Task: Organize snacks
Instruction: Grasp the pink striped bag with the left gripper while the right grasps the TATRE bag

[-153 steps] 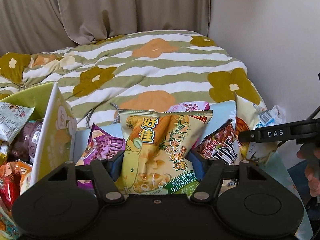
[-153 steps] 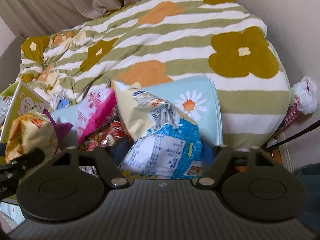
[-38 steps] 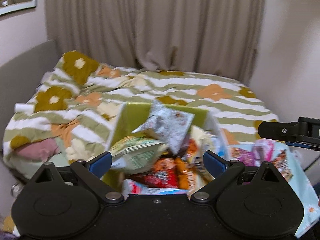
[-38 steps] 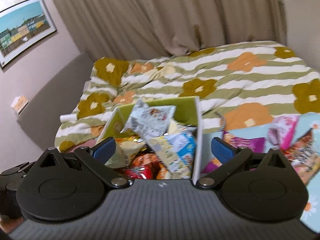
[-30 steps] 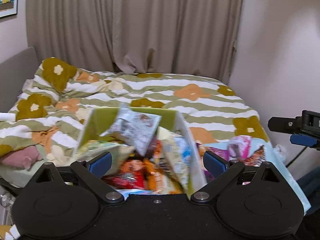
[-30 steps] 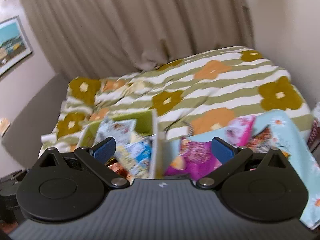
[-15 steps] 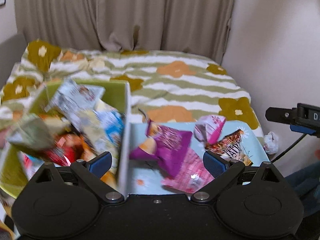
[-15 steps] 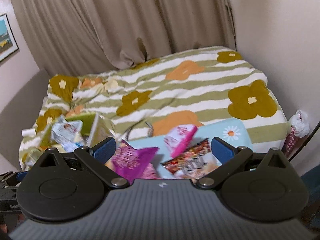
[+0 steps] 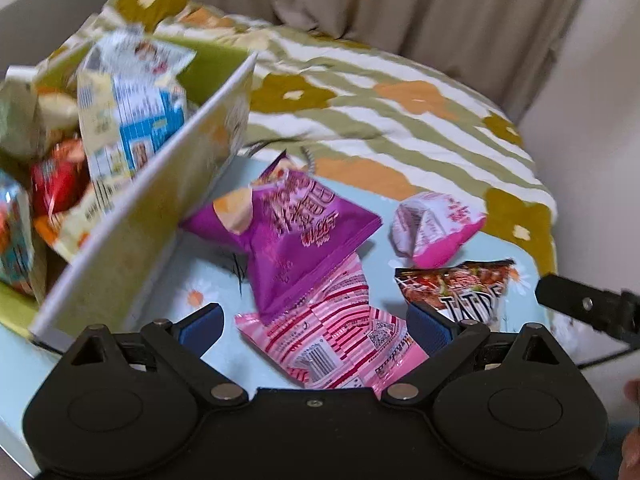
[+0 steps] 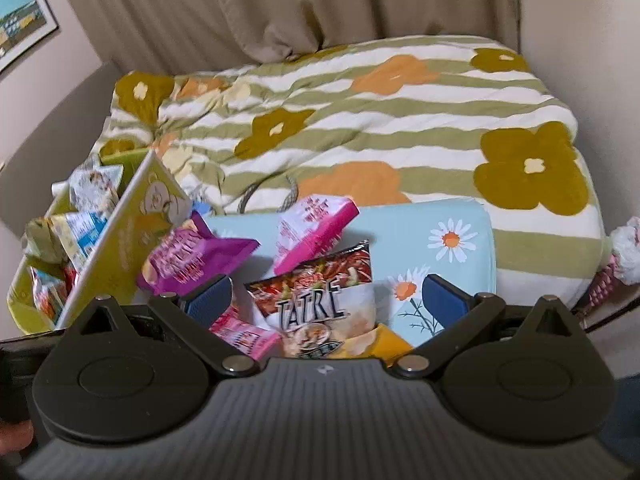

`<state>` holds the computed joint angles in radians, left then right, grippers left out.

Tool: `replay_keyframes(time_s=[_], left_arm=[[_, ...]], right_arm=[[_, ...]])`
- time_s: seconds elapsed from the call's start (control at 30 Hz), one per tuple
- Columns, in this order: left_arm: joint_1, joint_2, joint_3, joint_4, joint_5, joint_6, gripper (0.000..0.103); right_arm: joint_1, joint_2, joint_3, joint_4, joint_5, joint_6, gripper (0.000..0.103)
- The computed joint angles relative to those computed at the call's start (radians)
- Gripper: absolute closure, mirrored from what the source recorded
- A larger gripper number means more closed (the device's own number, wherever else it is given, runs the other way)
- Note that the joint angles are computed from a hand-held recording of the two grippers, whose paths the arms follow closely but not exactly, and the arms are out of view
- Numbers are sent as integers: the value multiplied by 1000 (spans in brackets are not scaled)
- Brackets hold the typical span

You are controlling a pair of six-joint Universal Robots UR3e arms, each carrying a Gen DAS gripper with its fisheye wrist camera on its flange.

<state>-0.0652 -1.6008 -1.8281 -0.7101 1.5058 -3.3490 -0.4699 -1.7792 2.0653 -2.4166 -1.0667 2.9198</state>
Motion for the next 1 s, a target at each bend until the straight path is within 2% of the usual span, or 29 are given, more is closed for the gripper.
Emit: replay_keyframes(time_s=[0.17, 0.33, 0.43, 0.73, 1.0], left_arm=[[-25, -86, 28, 19, 25, -112, 3], [-29, -145, 37, 36, 28, -177, 4], [-24, -159, 30, 40, 18, -189, 10], [41, -88, -78, 79, -97, -80, 22], [53, -39, -94, 32, -120, -11, 31]], right_arm=[[-12, 101, -19, -10, 28, -72, 0], [-14, 173, -26, -23, 40, -122, 0], [-13, 205, -37, -21, 48, -144, 0], [6, 268, -65, 5, 62, -189, 0], [21, 302, -73, 5, 66, -213, 0]])
